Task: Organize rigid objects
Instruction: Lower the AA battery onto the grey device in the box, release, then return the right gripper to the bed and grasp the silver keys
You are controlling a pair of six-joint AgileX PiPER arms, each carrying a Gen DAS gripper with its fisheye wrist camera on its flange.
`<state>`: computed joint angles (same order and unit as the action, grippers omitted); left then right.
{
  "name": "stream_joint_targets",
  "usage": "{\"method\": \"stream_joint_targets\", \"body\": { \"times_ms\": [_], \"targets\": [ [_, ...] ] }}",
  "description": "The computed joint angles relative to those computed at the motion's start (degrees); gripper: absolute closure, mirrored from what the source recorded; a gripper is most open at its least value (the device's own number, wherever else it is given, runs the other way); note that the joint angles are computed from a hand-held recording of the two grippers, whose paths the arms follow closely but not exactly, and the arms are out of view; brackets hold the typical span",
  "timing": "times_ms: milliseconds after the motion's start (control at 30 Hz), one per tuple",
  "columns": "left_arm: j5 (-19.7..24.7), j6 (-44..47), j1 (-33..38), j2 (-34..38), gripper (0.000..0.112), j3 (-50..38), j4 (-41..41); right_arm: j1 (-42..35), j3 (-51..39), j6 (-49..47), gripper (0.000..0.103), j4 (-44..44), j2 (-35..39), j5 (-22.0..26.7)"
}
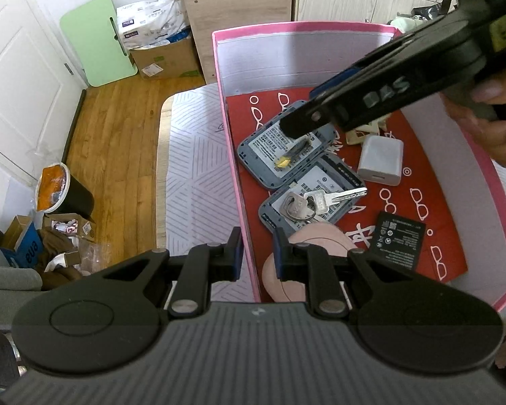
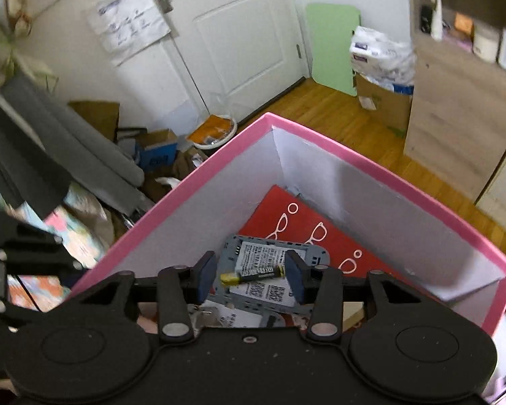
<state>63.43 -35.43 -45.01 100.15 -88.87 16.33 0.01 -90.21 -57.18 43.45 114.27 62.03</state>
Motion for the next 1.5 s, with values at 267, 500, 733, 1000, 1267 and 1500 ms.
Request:
{"method": "stream_joint_targets", "body": {
  "times_ms": [267, 500, 733, 1000, 1267, 1500],
  "targets": [
    [-1.66, 0.05, 0.59, -1.15, 0.096, 1.58, -0.79, -9.43, 12.72, -11.88, 0.045, 10.16, -10.53, 0.94],
    [-2.0, 0.49, 0.79, -1.37, 0.096, 1.81, -1.04, -20.0, 30.7, -35.41, 0.039, 20.78, -24.47, -7.43],
    [-3.58, 0.3, 1.47, -2.28, 0.096, 3.16, -1.96, -29.0, 37.38, -38.55, 0.038, 20.89, -25.86, -12.95],
    [-4.23, 0.71, 2.1, -2.45, 0.096, 3.48, -2.96, -31.58, 47.44, -44.68, 0.039, 28.48, -23.36, -21.33],
    [-4.8, 0.71, 2.41, -2.86, 0.096, 4.08, -3.34, -26.5, 52.01, -51.51, 0.065, 34.94, -20.22, -31.72],
    [-4.73, 0.76, 2.66, -2.86, 0.096, 3.89, -3.79, -30.45, 52.56, -53.82, 0.09, 37.58, -20.58, -23.71]
  ]
}}
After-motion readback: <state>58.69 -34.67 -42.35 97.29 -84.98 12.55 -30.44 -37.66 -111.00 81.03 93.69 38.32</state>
